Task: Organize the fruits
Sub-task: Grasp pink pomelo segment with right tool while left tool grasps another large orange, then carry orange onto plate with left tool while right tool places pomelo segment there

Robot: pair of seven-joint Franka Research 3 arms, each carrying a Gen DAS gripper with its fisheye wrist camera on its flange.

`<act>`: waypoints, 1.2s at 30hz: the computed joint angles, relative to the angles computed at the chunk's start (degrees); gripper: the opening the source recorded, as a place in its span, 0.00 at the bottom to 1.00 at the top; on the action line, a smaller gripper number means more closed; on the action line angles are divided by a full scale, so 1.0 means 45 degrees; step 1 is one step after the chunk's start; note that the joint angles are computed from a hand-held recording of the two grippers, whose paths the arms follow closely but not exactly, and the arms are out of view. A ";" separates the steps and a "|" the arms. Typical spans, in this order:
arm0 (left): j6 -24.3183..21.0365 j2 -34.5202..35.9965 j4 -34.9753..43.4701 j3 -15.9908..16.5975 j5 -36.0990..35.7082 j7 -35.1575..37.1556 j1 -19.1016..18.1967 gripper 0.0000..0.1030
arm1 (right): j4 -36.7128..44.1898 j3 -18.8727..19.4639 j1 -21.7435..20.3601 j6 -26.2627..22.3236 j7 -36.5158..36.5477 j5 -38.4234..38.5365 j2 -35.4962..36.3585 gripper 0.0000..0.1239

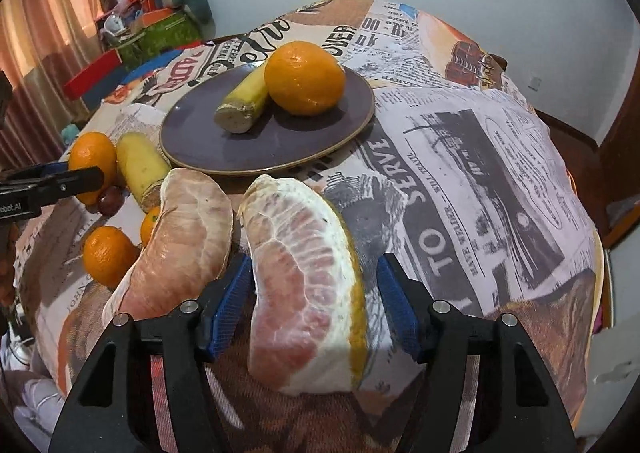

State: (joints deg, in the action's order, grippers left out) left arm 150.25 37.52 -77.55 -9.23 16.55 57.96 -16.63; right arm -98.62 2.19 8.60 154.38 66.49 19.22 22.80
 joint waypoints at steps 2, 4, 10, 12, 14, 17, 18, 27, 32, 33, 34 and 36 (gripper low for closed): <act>-0.0057 0.0132 0.0193 0.0025 -0.0021 -0.0030 -0.0007 0.70 | 0.0147 -0.0061 0.0086 -0.0008 0.0079 -0.0167 0.0117 0.45; 0.0026 0.0195 0.0244 0.0021 -0.0086 -0.0100 0.0018 0.70 | 0.0266 0.0060 -0.0018 -0.0056 -0.0102 -0.0011 0.0184 0.41; 0.0115 0.0253 0.0247 0.0139 -0.0031 -0.0277 -0.0091 0.63 | 0.0019 0.0169 -0.0104 0.0140 -0.0095 0.0434 -0.0004 0.39; 0.0126 0.0214 0.0201 0.0135 0.0033 -0.0278 -0.0097 0.62 | -0.0043 0.0202 -0.0126 0.0222 -0.0124 0.0565 -0.0041 0.39; 0.0063 0.0158 0.0167 0.0120 0.0089 -0.0220 -0.0095 0.62 | -0.0022 0.0253 -0.0180 0.0172 -0.0170 0.0726 -0.0053 0.39; 0.0053 -0.0071 -0.0068 0.0216 0.0278 -0.0333 -0.0171 0.62 | -0.0123 0.0388 -0.0311 0.0284 -0.0419 0.1122 -0.0181 0.39; 0.0113 -0.0175 -0.0194 0.0227 0.0325 -0.0378 -0.0168 0.62 | -0.0171 0.0413 -0.0345 0.0363 -0.0500 0.1245 -0.0259 0.39; 0.0684 -0.0854 -0.0657 0.0415 0.0980 -0.0869 -0.0272 0.62 | -0.0036 0.0552 -0.0433 0.1017 -0.0970 0.2014 -0.0543 0.39; 0.0858 -0.0646 -0.0010 0.0436 0.1242 -0.0804 -0.0368 0.62 | 0.0419 0.0601 -0.0430 0.1224 -0.1045 0.2214 -0.0339 0.39; 0.0896 -0.0557 0.0154 0.0402 0.1221 -0.0731 -0.0349 0.62 | 0.0507 0.0610 -0.0430 0.1249 -0.1056 0.2232 -0.0290 0.39; 0.0897 -0.0478 0.0296 0.0376 0.1197 -0.0661 -0.0343 0.62 | 0.0660 0.0617 -0.0425 0.1281 -0.1061 0.2237 -0.0202 0.39; 0.0806 -0.0154 0.0867 0.0334 0.1141 -0.0451 -0.0379 0.62 | 0.0966 0.0658 -0.0443 0.1300 -0.1100 0.2267 -0.0023 0.39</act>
